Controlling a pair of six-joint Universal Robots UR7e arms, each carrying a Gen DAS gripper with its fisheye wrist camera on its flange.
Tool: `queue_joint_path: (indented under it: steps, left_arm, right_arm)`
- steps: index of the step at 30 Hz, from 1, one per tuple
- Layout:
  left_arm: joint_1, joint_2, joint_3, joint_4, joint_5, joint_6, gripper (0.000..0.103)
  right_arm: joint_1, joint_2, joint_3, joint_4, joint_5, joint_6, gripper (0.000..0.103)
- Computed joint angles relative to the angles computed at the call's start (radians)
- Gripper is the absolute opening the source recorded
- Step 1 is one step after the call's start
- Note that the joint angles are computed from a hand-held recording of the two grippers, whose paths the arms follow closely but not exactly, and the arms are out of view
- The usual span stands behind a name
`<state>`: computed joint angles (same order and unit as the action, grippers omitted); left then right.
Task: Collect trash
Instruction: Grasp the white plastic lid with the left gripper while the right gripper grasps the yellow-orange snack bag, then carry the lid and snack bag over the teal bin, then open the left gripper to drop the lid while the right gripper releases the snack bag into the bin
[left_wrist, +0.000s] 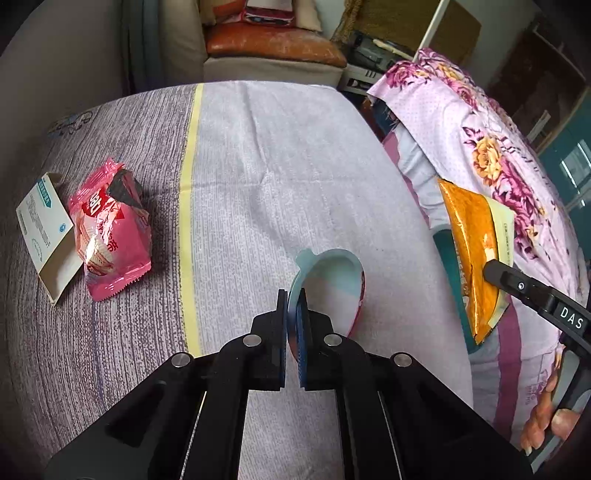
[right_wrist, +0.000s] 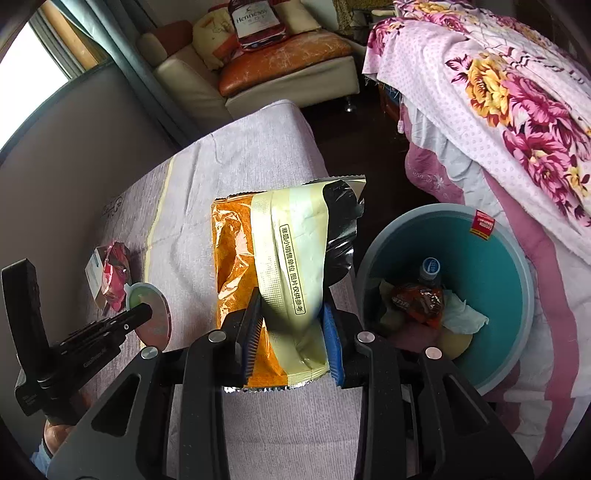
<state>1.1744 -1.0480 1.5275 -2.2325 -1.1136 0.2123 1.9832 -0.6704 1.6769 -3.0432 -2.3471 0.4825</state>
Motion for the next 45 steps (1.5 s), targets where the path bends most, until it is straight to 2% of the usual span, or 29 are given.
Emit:
queue_joint_path:
  steps: [9,13,21,28,42,45]
  left_arm:
    - [-0.067,-0.024,0.06,-0.001,-0.008,0.035,0.005]
    - [-0.1,-0.016,0.084,0.004,-0.015,0.041,0.005]
    - [-0.166,0.029,0.114,0.004,-0.042,0.068,0.005]
    - [-0.204,0.087,0.113,0.019,-0.053,0.074,0.005]
    - [-0.224,0.16,0.109,0.058,-0.068,0.09,0.007]
    - [-0.219,0.164,0.103,0.075,-0.078,0.091,0.013]
  right_arm:
    - [0.005,-0.079,0.143,-0.14,-0.028,0.026,0.029]
    - [0.006,-0.114,0.206,-0.184,-0.063,0.048,0.029]
    - [-0.007,-0.198,0.349,-0.279,-0.123,0.103,0.029]
    - [-0.037,-0.258,0.441,-0.322,-0.136,0.144,0.029]
    - [-0.075,-0.287,0.488,-0.35,-0.129,0.151,0.03]
    - [-0.076,-0.284,0.482,-0.336,-0.128,0.156,0.03]
